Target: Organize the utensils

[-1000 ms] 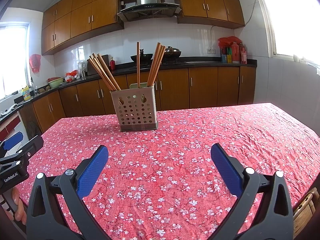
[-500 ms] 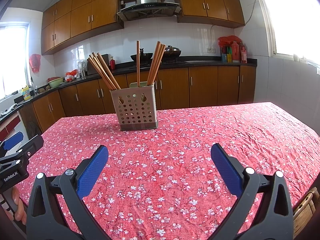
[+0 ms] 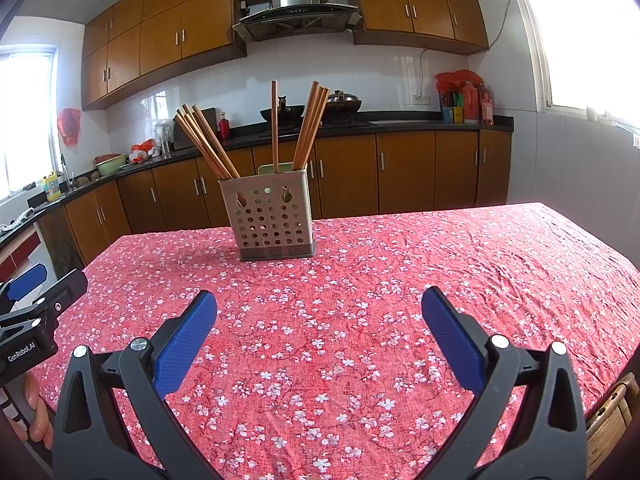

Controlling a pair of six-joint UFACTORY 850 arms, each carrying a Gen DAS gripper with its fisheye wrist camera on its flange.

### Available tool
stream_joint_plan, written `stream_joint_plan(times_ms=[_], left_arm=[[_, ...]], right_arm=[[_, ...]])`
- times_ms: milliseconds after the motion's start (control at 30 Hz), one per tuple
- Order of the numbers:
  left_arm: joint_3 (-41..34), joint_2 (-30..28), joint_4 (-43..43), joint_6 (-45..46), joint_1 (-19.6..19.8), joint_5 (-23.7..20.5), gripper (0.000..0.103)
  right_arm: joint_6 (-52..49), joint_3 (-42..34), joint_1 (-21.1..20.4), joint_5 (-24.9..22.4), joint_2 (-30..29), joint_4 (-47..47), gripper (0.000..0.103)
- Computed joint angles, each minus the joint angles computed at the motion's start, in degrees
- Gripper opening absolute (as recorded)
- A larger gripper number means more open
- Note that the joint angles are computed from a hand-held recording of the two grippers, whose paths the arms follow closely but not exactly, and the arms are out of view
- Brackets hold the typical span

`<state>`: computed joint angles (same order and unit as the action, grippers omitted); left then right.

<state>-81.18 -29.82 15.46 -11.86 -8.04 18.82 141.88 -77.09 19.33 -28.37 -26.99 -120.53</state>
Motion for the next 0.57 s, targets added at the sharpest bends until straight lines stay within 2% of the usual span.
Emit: stream_joint_plan(times_ms=[567], left_arm=[[-0.79, -0.38, 4.16, -3.51, 0.63, -0.51, 0.099]], right_arm=[[-0.16, -0.23, 0.14, -0.05, -0.22, 0.6, 0.101]])
